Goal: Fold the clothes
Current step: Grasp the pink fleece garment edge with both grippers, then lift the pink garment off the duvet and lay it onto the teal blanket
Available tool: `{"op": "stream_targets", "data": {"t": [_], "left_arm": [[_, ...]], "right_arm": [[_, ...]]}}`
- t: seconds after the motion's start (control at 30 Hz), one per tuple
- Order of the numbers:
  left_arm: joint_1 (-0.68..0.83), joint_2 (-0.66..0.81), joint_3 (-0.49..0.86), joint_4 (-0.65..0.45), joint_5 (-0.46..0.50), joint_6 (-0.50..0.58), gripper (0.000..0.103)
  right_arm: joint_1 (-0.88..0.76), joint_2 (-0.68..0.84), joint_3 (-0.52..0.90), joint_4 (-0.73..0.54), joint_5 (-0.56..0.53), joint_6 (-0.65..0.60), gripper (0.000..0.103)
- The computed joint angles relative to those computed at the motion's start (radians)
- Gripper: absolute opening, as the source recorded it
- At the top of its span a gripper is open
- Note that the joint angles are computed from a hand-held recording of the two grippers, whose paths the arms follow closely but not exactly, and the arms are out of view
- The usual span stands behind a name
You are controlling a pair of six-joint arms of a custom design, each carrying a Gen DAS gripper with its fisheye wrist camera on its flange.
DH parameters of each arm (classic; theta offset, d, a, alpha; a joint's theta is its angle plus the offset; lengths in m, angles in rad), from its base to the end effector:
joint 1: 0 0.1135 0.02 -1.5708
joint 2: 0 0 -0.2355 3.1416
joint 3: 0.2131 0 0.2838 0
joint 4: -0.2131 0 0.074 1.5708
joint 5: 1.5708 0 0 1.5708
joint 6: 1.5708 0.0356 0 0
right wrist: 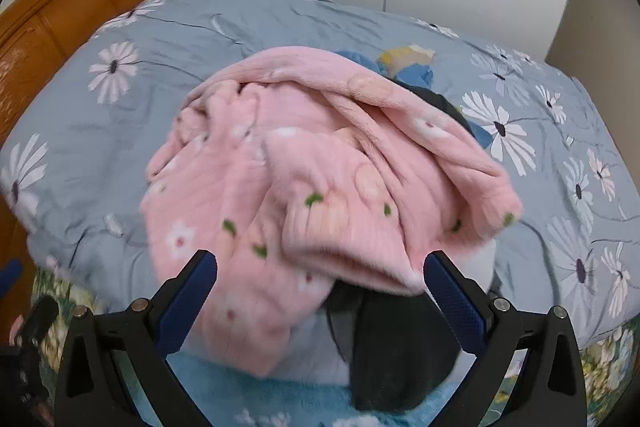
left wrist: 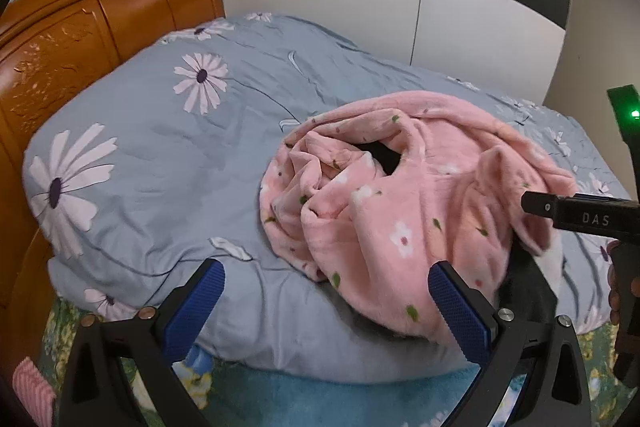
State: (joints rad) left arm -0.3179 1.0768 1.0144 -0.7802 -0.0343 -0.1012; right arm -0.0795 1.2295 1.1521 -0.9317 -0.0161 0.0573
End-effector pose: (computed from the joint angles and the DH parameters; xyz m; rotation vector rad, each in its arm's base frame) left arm 0.2491 -0.0807 0.2817 0.2458 2.4058 -0.1511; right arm 0.2799 -0.0217 0.2811 0.1704 2.5741 0.0125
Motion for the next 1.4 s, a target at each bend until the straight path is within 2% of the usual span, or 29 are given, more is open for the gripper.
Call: {"op": "stream_targets", "data": {"t": [0.07, 0.13, 0.2, 0.27, 0.3, 0.5, 0.63, 0.7, 0.77, 0.8, 0.83, 0.87, 0.97, 1.13, 1.33, 1.4], "left_arm": [[0.010, 0.087, 0.029, 0.035, 0.017, -0.008, 0.103], [0.025, 0.175, 0.067, 0.052, 0.062, -0.036, 0.103], [0.029, 0.221, 0.085, 0.062, 0.083, -0.065, 0.103], [0.026, 0.245, 0.087, 0.075, 0.094, -0.081, 0.103], [0.027, 0.256, 0.087, 0.083, 0.107, -0.085, 0.103], [0.017, 0.354, 0.110, 0.120, 0.167, -0.130, 0.102], [0.007, 0.450, 0.155, 0.129, 0.198, -0.164, 0.086], [0.001, 0.483, 0.171, 0.122, 0.202, -0.179, 0.070], [-0.001, 0.505, 0.186, 0.102, 0.209, -0.198, 0.040], [0.000, 0.511, 0.190, 0.094, 0.219, -0.207, 0.035], [0.002, 0.509, 0.189, 0.089, 0.231, -0.212, 0.020], [0.003, 0.502, 0.188, 0.082, 0.238, -0.215, 0.011], [-0.006, 0.443, 0.173, 0.059, 0.238, -0.218, 0.010], [0.001, 0.214, 0.131, -0.055, 0.262, -0.193, 0.009], [0.026, -0.086, 0.129, -0.315, 0.303, -0.131, 0.008], [0.022, -0.179, 0.127, -0.431, 0.317, -0.102, 0.008]], "right_arm": [[-0.007, 0.047, 0.004, 0.043, -0.007, 0.018, 0.100], [-0.019, 0.098, 0.017, 0.060, -0.029, 0.022, 0.088], [-0.034, 0.147, 0.038, 0.053, -0.050, 0.015, 0.045], [-0.054, 0.177, 0.053, 0.044, -0.067, 0.001, 0.031], [-0.064, 0.183, 0.056, 0.040, -0.069, -0.008, 0.020], [-0.131, 0.005, 0.018, 0.032, -0.053, -0.046, 0.018], [-0.190, -0.138, -0.005, -0.030, -0.077, -0.102, 0.018], [-0.223, -0.184, -0.009, -0.067, -0.092, -0.123, 0.018], [-0.246, -0.211, -0.011, -0.098, -0.101, -0.126, 0.018], [-0.257, -0.222, -0.012, -0.112, -0.108, -0.127, 0.018], [-0.269, -0.235, -0.014, -0.126, -0.114, -0.130, 0.018], [-0.281, -0.253, -0.017, -0.143, -0.119, -0.139, 0.018], [-0.309, -0.280, -0.006, -0.188, -0.130, -0.163, 0.018], [-0.399, -0.319, 0.053, -0.283, -0.179, -0.205, 0.017], [-0.603, -0.402, 0.147, -0.489, -0.286, -0.355, 0.017], [-0.786, -0.428, 0.180, -0.613, -0.373, -0.507, 0.017]]}}
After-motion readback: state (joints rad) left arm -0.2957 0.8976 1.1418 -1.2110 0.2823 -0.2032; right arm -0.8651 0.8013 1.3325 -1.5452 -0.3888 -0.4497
